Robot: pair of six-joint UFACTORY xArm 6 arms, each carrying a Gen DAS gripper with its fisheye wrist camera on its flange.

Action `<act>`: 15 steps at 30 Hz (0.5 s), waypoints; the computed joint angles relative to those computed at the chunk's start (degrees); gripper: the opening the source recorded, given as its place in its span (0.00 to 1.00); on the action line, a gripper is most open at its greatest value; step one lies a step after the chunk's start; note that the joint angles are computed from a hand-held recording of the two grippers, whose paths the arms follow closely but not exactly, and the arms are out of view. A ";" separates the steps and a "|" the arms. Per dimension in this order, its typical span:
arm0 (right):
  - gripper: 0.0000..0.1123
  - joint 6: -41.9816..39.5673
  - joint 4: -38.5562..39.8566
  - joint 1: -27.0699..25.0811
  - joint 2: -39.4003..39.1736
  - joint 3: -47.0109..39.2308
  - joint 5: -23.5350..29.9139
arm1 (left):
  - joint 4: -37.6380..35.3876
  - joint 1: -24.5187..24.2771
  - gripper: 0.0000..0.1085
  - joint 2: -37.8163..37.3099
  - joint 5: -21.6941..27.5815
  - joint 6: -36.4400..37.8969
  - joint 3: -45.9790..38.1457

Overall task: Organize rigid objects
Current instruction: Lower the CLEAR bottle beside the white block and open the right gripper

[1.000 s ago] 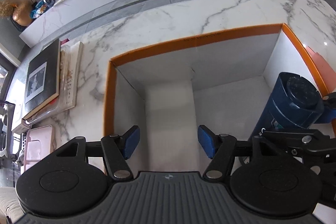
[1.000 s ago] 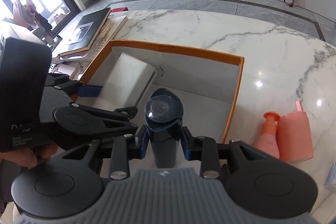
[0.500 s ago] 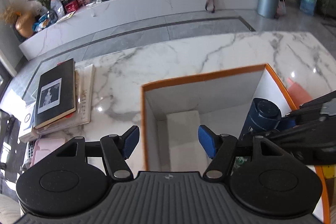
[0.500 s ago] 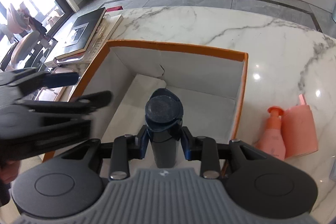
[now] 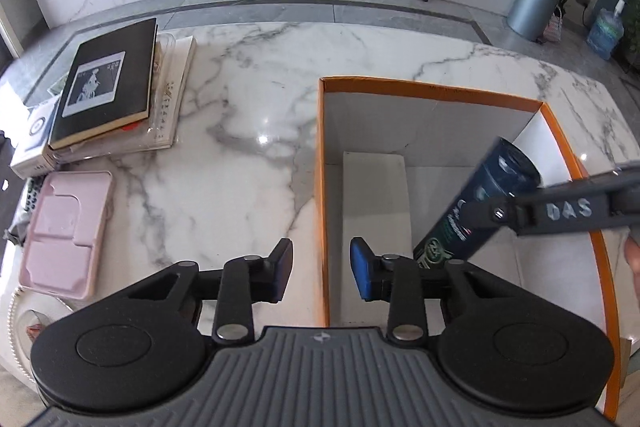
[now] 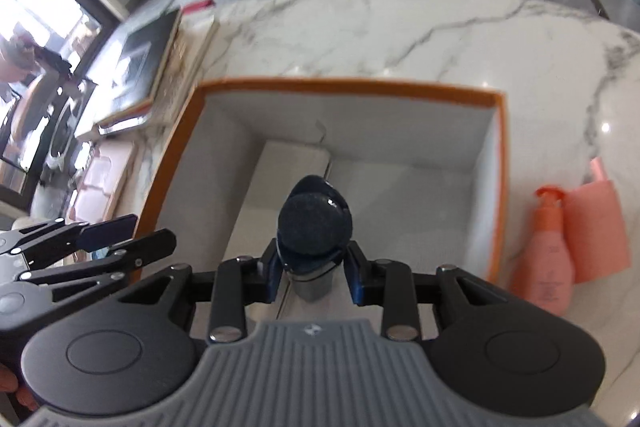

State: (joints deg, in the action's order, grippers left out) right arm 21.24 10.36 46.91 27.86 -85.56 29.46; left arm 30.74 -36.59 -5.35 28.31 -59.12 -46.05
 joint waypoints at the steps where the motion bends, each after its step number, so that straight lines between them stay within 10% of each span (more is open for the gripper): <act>1: 0.30 1.04 -1.15 0.03 0.74 -1.12 0.33 | -0.02 0.07 0.37 -0.14 -0.49 -0.43 0.28; 15: 0.29 8.95 4.74 -1.48 11.38 -11.48 4.63 | -2.15 1.19 0.25 0.41 -4.87 0.69 1.63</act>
State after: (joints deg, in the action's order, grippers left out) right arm 30.19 15.10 45.43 39.24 -97.04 34.09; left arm 28.59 -35.40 -4.93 23.44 -58.43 -44.42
